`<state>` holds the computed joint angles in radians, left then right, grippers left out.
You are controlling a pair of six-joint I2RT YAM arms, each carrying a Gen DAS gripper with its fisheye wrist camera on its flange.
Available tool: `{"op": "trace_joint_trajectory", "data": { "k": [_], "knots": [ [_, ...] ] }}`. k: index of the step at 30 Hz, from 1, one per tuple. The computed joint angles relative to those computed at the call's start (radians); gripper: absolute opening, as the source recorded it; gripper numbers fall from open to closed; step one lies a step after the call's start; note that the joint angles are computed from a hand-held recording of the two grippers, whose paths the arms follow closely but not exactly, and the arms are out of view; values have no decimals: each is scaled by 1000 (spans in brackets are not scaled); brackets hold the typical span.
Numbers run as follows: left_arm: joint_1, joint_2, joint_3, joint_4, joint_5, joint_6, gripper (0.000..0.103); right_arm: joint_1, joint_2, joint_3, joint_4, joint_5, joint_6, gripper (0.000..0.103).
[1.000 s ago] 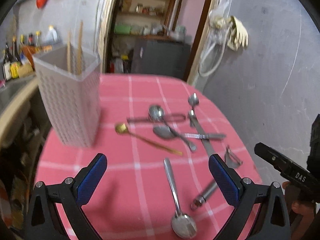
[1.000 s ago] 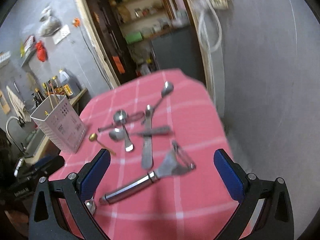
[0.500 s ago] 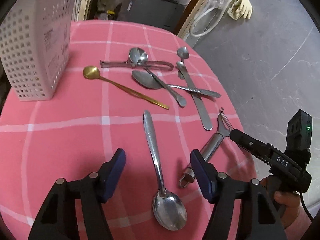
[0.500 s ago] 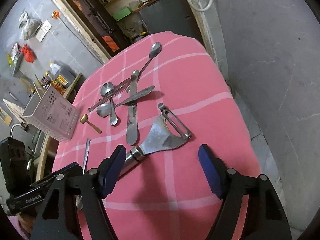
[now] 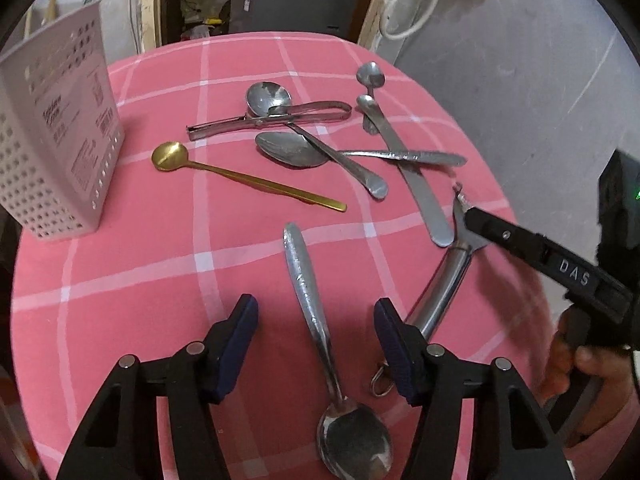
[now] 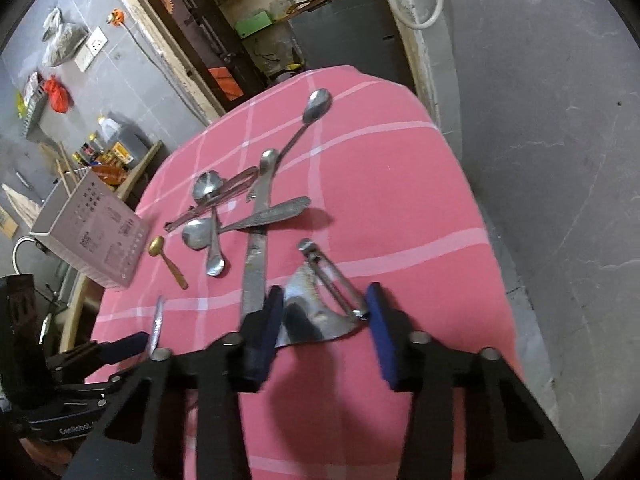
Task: Organize utensils
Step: 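Move the left tool back to the table toward a silver spoon, then grasp the silver spoon with the left gripper while the right gripper grasps the metal peeler, then carry the spoon with the left gripper while the right gripper carries the peeler to the holder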
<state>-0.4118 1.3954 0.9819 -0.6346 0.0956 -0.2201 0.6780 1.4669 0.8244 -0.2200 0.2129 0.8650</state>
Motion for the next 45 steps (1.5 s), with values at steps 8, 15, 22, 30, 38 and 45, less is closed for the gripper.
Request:
{"op": "trace_joint_trajectory", "data": {
  "k": [8, 15, 22, 30, 38, 45],
  "knots": [
    [-34, 7, 15, -42, -120, 77, 34, -13, -37, -50, 34, 6, 60, 13],
    [75, 9, 36, -81, -1, 130, 9, 37, -95, -75, 58, 3, 115, 8],
    [289, -43, -25, -61, 295, 80, 3, 108, -175, -28, 19, 73, 113, 8],
    [357, -201, -80, -37, 412, 68, 3, 177, -201, 138, -109, 186, 3, 8],
    [522, -251, 7, 42, 625, -34, 2, 226, -138, 340, -184, 242, -123, 8],
    [639, -187, 127, 102, 709, -106, 2, 226, -65, 434, -152, 207, -161, 5]
  ]
}}
